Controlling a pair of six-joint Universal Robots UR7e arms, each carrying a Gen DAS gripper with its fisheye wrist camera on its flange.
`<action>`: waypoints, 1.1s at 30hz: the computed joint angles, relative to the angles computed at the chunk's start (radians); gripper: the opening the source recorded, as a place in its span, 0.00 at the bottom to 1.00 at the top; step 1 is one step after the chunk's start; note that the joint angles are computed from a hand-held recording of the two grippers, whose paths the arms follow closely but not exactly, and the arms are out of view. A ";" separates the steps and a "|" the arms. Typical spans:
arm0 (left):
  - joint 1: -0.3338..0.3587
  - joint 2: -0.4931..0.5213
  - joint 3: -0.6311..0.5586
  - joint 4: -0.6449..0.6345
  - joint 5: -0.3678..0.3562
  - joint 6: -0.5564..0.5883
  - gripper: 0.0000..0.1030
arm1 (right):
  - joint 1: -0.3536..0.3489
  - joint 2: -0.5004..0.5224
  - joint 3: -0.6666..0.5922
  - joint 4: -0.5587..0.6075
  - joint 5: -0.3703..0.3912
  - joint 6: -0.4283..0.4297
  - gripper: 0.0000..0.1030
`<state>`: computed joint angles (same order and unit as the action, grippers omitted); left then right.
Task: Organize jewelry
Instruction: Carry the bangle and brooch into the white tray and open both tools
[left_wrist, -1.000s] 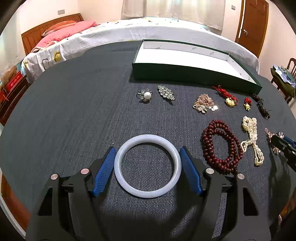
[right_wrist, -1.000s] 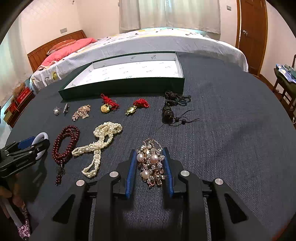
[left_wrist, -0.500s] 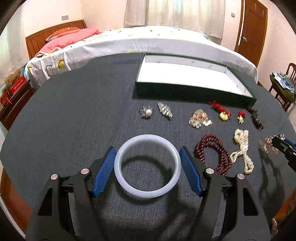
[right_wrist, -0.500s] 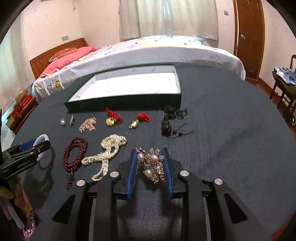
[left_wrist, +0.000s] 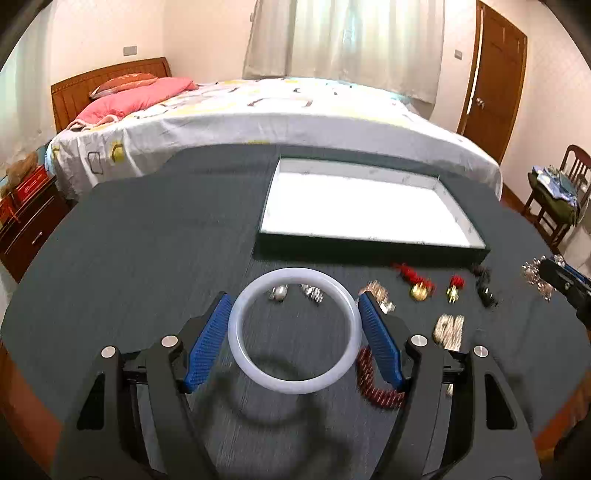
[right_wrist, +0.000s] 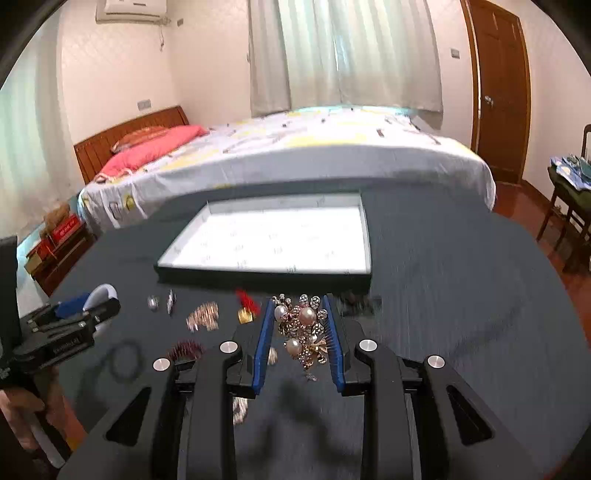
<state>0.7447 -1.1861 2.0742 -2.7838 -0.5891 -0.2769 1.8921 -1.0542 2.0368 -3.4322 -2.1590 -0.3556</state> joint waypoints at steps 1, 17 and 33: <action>0.002 0.008 -0.013 -0.012 -0.004 0.016 0.67 | 0.001 0.004 -0.015 0.000 0.006 -0.007 0.27; 0.066 0.161 -0.174 -0.148 -0.017 0.209 0.67 | -0.055 0.067 -0.146 0.140 0.046 0.004 0.12; 0.082 0.142 -0.124 -0.055 -0.018 0.143 0.67 | -0.103 0.115 -0.117 0.226 0.027 0.095 0.43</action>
